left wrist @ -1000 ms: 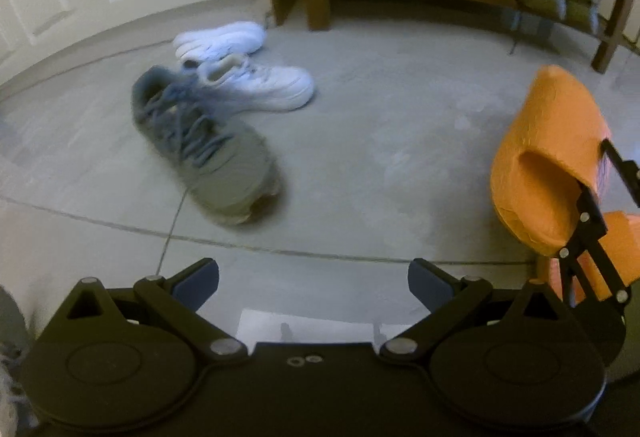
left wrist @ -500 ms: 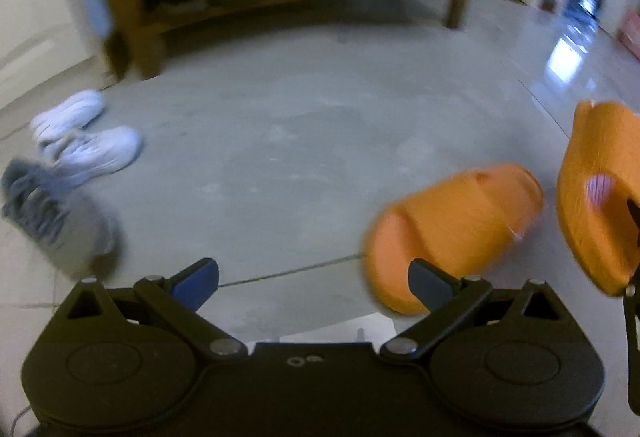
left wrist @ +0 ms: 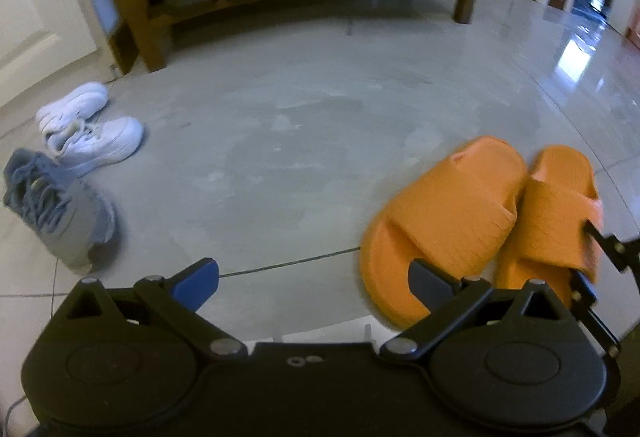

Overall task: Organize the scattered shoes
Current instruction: 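Lower the held slide beside the first slide and open the right tool, then reach the left tool to a grey sneaker and grasp its heel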

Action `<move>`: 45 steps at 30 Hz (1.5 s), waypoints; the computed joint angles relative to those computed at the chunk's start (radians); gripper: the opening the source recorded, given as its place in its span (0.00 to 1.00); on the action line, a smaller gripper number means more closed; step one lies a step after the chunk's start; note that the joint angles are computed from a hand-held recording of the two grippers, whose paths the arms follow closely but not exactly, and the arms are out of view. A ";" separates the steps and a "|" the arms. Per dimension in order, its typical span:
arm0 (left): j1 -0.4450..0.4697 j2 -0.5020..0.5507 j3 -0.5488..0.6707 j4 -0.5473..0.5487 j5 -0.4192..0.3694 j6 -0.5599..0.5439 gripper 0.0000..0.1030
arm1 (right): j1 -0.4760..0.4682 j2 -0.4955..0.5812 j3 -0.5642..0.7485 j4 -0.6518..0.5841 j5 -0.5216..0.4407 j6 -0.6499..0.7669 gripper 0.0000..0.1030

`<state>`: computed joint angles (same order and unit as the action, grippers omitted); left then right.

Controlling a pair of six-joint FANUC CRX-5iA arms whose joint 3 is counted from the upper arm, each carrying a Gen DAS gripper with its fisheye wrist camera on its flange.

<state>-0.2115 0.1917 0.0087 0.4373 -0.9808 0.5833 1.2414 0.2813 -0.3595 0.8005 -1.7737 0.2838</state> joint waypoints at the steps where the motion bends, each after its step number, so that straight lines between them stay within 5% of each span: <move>1: 0.001 0.000 0.003 -0.008 0.004 0.016 0.99 | -0.011 -0.014 -0.025 0.026 0.032 0.019 0.29; 8: 0.001 0.011 0.029 -0.080 0.050 0.123 0.99 | -0.155 -0.098 -0.199 0.325 0.353 0.081 0.29; 13: 0.005 0.047 0.091 -0.133 0.004 0.206 0.99 | -0.236 -0.145 -0.291 0.474 0.514 0.067 0.35; 14: 0.008 0.059 0.109 -0.139 -0.018 0.228 0.99 | -0.228 -0.142 -0.288 0.454 0.500 0.074 0.38; 16: 0.011 0.059 0.110 -0.134 -0.019 0.228 0.99 | -0.197 -0.118 -0.255 0.386 0.433 0.087 0.65; 18: 0.014 0.049 0.094 -0.123 0.001 0.214 0.99 | -0.189 -0.124 -0.222 0.350 0.383 0.043 0.72; 24: 0.029 0.014 0.039 -0.094 0.087 0.134 0.99 | -0.122 -0.027 -0.027 0.339 0.275 -0.133 0.73; 30: 0.060 0.085 0.133 -0.097 -0.015 0.127 0.99 | -0.146 0.161 0.206 0.299 0.281 -0.154 0.73; 37: 0.094 0.122 0.191 -0.102 -0.056 0.182 0.99 | -0.201 0.274 0.325 0.268 0.260 -0.183 0.71; 42: 0.104 0.137 0.212 -0.113 -0.070 0.199 0.99 | -0.223 0.285 0.323 0.268 0.258 -0.158 0.51; 45: 0.106 0.149 0.226 -0.107 -0.087 0.211 0.99 | -0.221 0.272 0.327 0.214 0.218 -0.204 0.51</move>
